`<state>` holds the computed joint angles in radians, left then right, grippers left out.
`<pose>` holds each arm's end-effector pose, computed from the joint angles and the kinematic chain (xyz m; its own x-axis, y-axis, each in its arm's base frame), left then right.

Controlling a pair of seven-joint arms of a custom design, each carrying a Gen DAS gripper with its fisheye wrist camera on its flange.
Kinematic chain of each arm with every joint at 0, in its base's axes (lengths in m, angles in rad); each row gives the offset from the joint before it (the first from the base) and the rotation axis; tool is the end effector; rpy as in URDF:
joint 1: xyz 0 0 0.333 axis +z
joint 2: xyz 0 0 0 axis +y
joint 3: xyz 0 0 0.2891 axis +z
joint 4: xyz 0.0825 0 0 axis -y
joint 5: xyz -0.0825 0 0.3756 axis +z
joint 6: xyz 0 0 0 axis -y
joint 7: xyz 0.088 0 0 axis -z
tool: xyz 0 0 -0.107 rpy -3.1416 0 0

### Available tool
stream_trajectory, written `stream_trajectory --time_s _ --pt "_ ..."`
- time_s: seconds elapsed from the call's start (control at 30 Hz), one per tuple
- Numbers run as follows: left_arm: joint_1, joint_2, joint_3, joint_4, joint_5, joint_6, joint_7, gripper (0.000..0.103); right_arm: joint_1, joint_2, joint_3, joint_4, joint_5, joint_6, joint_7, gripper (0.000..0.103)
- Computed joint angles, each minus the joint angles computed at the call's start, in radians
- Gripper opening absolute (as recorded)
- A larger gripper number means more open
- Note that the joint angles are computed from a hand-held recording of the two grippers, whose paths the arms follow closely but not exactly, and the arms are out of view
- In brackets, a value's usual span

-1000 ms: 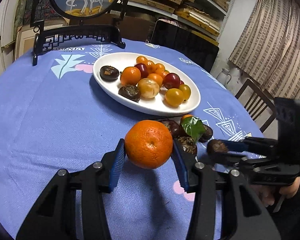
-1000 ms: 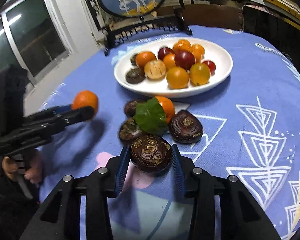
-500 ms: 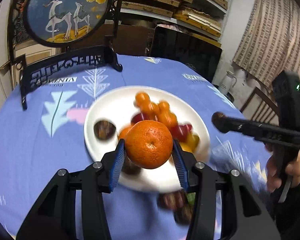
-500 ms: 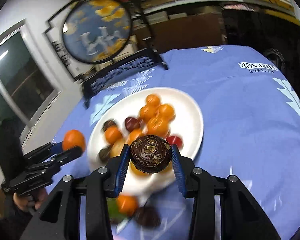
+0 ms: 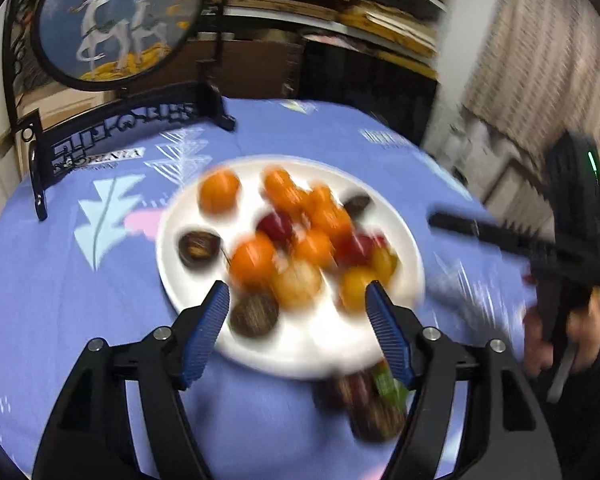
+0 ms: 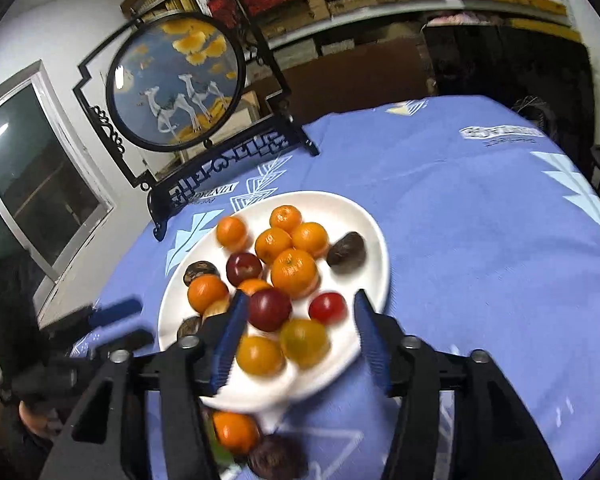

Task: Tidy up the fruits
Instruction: 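Place the tangerine and dark fruit on the white plate, opening both grippers, then grasp a dark brown fruit with the left gripper while the right gripper grasps another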

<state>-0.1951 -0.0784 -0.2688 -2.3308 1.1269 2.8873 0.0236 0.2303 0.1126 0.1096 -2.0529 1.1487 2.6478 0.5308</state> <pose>0.4383 -0.2791 0.3928 0.0011 -0.9918 0.1280 -0.6963 -0.0927 -0.7117 0.5652 0.1726 0.4019 0.5379 -0.7600 -0.3647 -0.7196 -0.1887 -0.6683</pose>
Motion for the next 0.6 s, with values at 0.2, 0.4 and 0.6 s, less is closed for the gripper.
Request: stream_trajectory --time_s 0.2,0.4,0.6 --pt "-0.1 0.01 -0.069 -0.041 -0.082 -0.109 0.104 0.068 -0.003 -0.064 -0.025 -0.116 0.103 0.015 -0.092 0.06" --pt "-0.16 0.103 -0.047 0.031 -0.094 -0.214 0.055 0.068 0.009 -0.106 -0.037 -0.172 0.11 0.002 -0.135 0.06" --pt "-0.164 0.122 0.009 0.019 -0.124 -0.079 0.059 0.042 0.022 -0.121 -0.049 -0.216 0.025 -0.034 -0.122 0.06"
